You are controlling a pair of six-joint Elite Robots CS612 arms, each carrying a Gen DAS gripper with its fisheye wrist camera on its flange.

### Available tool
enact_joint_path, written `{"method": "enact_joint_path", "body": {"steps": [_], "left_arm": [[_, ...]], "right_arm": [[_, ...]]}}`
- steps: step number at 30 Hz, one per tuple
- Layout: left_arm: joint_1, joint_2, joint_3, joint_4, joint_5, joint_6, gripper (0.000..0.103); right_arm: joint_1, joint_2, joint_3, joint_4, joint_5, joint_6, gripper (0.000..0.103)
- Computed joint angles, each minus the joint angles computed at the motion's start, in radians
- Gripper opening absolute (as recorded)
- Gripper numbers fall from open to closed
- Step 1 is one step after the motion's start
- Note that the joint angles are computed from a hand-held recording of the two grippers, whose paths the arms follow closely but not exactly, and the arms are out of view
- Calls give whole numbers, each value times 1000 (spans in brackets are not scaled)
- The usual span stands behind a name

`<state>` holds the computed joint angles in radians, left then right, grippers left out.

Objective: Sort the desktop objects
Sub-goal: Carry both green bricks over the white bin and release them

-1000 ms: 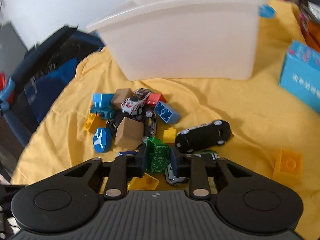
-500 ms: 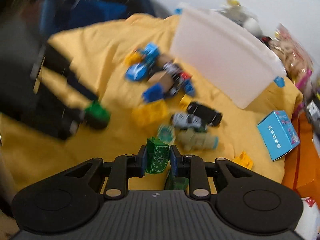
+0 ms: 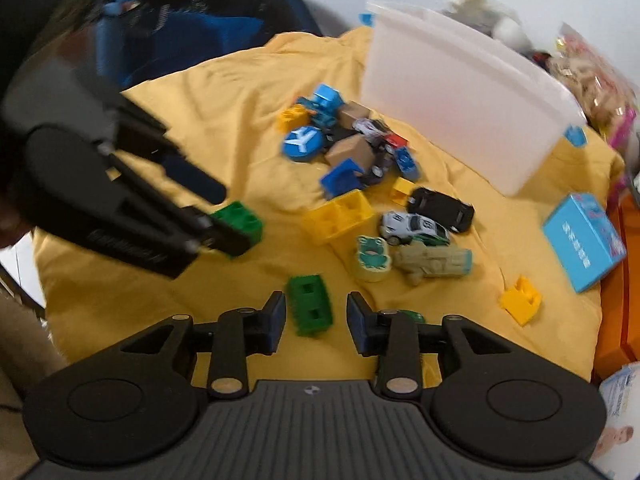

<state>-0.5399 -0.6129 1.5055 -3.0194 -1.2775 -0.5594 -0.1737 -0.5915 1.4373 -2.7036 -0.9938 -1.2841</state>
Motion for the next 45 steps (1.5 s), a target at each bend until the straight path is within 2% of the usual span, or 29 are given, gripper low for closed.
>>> {"method": "enact_joint_path", "body": {"steps": [2,5,7,8,10,13,15,21,25,26,28,30,33,36,40,42,43,45], "left_arm": [[0,2,-7,23,-2,-8,47],[3,6,-10,33,-18,-26,45],[9,10,-9,19,-47,-32,37],[11,11,-4,1,-58,-34,37],[16,9,1,-17,-74,-37,37],[17,-1,7,-49,-51,-8,37],[15,-12,5,-71,-7,32,37],[44,-16,-68,-141,106,199,37],[70,8,-168,-191,179,281,37],[75,18,-197,-202,194,305,37],[87,44,-263,-201,219,353,37],[102,74,-337,-172,218,356,37],[130,129,-447,-83,170,317,37],[151,185,-539,56,121,250,37],[155,229,-612,186,140,222,37],[158,225,-604,198,141,174,37],[160,216,-585,171,125,169,38],[157,197,-547,119,123,197,39]], "right_arm": [[5,9,-16,31,-6,-3,43],[11,23,-23,22,-28,8,42],[9,29,-33,51,-19,28,37],[7,30,-41,82,-10,35,27],[5,27,-39,83,-9,44,24],[1,21,-34,46,9,59,24],[-3,18,-43,25,39,89,24],[1,43,-128,-115,152,253,24],[17,91,-217,-360,201,440,24],[24,103,-247,-390,201,479,24],[40,127,-315,-399,182,539,24],[59,157,-391,-379,150,592,24],[88,203,-505,-282,82,640,24],[119,245,-593,-200,-21,665,24],[137,273,-634,-164,-122,648,25],[140,279,-649,-127,-134,639,27],[141,273,-639,-131,-134,638,27],[136,264,-621,-150,-122,643,29]]}}
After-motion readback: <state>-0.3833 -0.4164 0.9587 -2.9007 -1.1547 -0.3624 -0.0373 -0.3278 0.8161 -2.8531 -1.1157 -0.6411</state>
